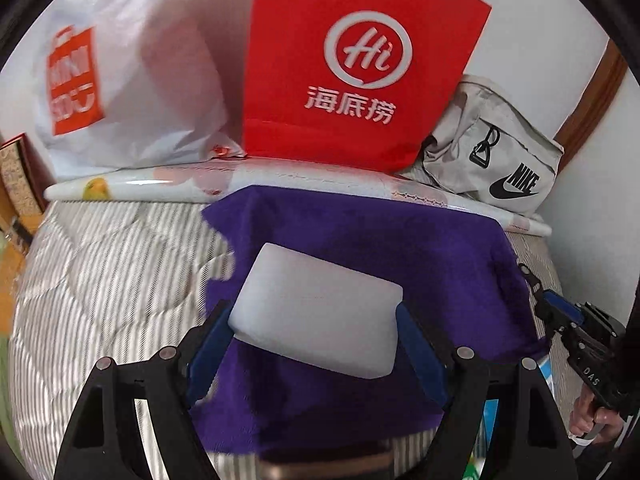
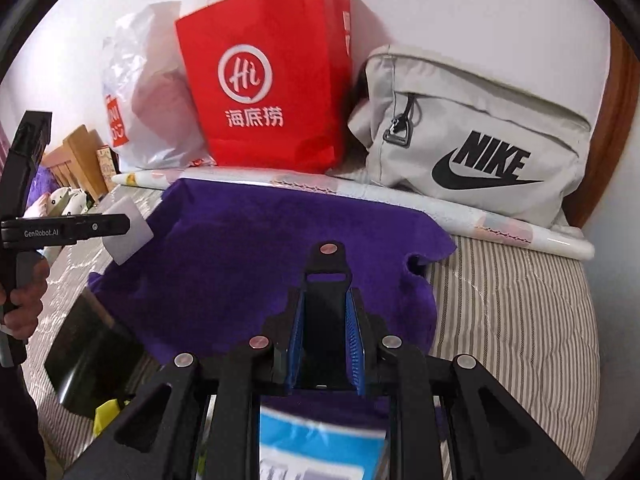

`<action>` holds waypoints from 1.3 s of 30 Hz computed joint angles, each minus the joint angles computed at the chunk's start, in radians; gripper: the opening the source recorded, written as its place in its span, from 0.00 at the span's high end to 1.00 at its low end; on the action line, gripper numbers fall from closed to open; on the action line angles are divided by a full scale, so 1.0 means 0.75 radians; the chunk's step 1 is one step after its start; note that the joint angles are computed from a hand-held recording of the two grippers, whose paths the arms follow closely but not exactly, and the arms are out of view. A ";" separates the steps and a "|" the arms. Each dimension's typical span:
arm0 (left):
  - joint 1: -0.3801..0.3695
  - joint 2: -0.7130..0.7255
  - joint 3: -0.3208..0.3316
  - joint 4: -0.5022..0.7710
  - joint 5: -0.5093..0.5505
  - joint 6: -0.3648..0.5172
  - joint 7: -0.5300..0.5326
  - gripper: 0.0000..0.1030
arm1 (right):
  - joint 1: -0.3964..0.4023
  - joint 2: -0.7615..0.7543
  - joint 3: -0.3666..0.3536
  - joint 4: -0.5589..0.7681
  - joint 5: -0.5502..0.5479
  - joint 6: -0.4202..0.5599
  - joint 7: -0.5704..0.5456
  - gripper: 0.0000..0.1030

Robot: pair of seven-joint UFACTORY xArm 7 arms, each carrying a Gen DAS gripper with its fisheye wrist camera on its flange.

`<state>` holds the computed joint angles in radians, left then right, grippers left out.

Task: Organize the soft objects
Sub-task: 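Carry the foam block and black strap over the purple towel with both grippers, then open the right gripper to drop the strap while the left gripper releases the block onto the towel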

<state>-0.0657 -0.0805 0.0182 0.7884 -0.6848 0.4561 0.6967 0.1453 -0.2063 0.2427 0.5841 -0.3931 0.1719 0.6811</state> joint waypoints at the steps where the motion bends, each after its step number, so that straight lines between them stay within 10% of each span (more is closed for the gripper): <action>1: -0.004 0.026 -0.003 0.024 -0.004 0.009 0.001 0.22 | 0.002 0.027 -0.009 0.015 0.005 -0.001 -0.017 0.80; 28: 0.022 0.292 -0.135 0.232 0.283 0.014 -0.247 0.15 | 0.113 0.335 -0.188 0.211 0.285 0.050 -0.366 0.79; 33: 0.009 0.276 -0.131 0.210 0.350 -0.003 -0.320 0.15 | 0.118 0.321 -0.195 0.202 0.242 0.046 -0.330 0.56; 39: 0.009 0.175 -0.118 0.138 0.355 -0.004 -0.323 0.15 | 0.110 0.240 -0.180 0.151 0.227 0.042 -0.278 0.52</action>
